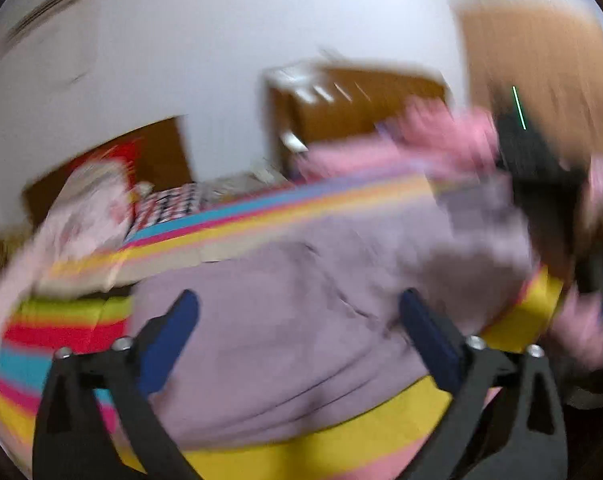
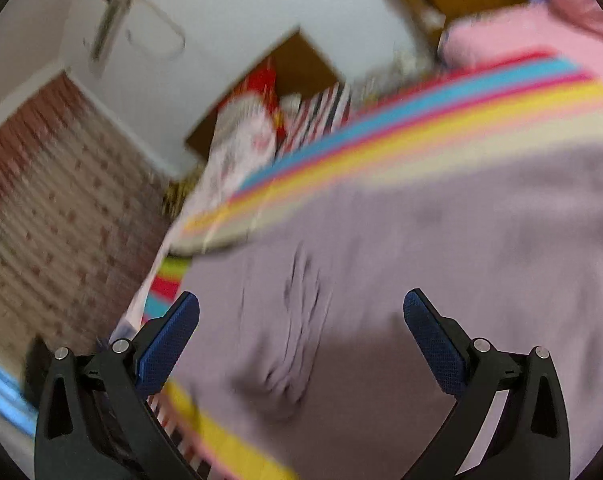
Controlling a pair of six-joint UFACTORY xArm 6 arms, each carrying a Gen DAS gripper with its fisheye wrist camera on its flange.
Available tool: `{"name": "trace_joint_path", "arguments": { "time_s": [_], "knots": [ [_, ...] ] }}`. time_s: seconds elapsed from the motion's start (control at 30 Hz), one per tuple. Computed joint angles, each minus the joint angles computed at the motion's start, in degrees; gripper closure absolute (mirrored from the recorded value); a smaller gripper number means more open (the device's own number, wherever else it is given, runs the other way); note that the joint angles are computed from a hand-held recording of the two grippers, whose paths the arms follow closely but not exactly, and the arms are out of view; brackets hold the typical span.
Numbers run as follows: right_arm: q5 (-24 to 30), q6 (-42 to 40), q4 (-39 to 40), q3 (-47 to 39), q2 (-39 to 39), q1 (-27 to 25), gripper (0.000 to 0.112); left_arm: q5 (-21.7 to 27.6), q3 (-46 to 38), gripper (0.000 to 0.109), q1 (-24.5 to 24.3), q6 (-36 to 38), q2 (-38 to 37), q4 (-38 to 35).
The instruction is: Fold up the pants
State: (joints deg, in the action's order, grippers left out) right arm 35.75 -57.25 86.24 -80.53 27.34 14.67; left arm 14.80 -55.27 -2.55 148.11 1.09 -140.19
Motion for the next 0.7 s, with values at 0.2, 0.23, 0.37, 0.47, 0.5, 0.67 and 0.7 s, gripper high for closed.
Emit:
{"name": "trace_joint_path", "arguments": {
  "time_s": [0.2,0.23,0.37,0.47,0.5,0.67,0.7],
  "knots": [
    [8.0,7.8,-9.4,1.0,-0.5,2.3,0.019,-5.5,1.4,0.007,11.2,-5.6,1.3,-6.3],
    [6.8,9.6,-12.0,0.5,-0.2,3.3,0.023,-5.8,2.3,0.007,12.4,-1.5,1.1,-9.6],
    [3.7,16.1,-17.7,-3.1,2.9,5.7,0.027,-3.8,3.9,0.007,13.2,-0.4,1.9,-10.6],
    [4.6,20.3,-21.2,-9.4,6.4,7.3,0.028,-2.4,2.9,0.007,12.7,-3.5,3.5,-7.4],
    [4.3,20.9,-21.9,-10.2,6.8,7.8,0.031,-1.9,3.0,0.007,12.2,-4.4,3.6,-6.4],
    [0.0,15.8,-15.0,-9.9,8.0,8.7,0.085,-1.1,5.3,0.007,10.1,-1.2,2.9,-9.3],
    [-1.1,11.6,-11.3,-8.0,6.3,8.8,0.087,-1.2,5.4,0.007,9.8,-1.8,3.1,-8.5]
  ]
}}
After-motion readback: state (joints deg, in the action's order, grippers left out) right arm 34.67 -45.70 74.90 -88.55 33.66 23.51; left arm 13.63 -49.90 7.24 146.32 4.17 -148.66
